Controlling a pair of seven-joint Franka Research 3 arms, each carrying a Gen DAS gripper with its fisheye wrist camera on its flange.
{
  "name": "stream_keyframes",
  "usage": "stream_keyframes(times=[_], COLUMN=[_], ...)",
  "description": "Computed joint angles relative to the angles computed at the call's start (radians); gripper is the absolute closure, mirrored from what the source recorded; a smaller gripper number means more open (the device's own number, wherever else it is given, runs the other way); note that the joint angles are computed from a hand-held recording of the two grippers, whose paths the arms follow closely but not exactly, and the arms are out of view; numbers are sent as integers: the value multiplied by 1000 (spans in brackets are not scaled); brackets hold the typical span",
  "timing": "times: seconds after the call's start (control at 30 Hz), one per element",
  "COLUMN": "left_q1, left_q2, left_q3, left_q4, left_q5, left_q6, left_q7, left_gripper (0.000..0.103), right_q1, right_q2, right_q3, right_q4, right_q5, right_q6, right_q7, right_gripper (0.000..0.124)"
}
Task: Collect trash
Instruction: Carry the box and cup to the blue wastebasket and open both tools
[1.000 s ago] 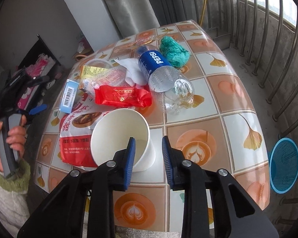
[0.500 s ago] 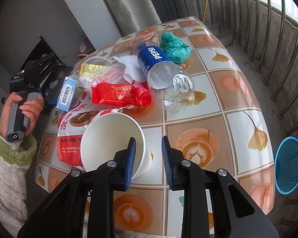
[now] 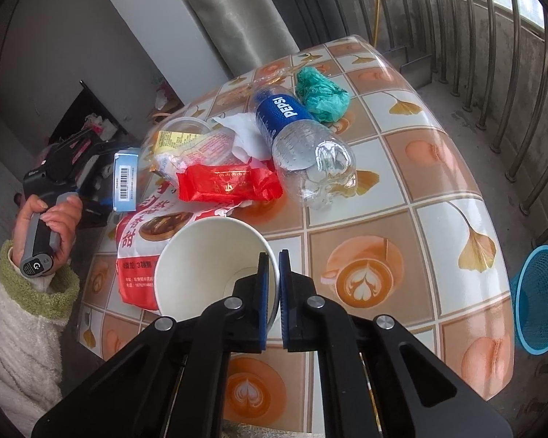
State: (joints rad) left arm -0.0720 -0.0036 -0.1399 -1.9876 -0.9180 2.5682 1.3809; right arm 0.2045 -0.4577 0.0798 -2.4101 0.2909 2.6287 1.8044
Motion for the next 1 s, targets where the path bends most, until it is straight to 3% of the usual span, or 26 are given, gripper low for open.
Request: stream_keyframes(times=[0.13,0.3,0.47,0.6,0.77,0.93,1.0], left_q1=[-17,-77,-183,-256,-303,-332,-352], left_q2=[-92,-221,-269,-235,-137,33,117], left_q3=[6,29,72,64,-15,-126,-172], left_q4=[-59,-126,-110,-43,70,258,349], left_q5=[-15,59,59,-9,-21,80,185], left_q6=[54,120,72,17,-38,-120,-146], left_q7=[51,94,194,307,397,396,346], left_gripper=[27,27,27,27,27,27,27], right_q1=[26,22,49,-45,-207,-390,-456], right_q2=[-29,-86,-191,-304,-485,-668,-735], right_q3=[-24,-22,-68,-29,9,14,-3], right_q4=[-27,-66,-140,-207,-303,-401,-441], right_q5=[49,71,159,121,26,-74,-107], right_q6=[22,38,66,50,-24,-133,-177], right_q7=[-29,-31,-56,13,149,288,335], right_gripper=[118,119,119,119,119,119,119])
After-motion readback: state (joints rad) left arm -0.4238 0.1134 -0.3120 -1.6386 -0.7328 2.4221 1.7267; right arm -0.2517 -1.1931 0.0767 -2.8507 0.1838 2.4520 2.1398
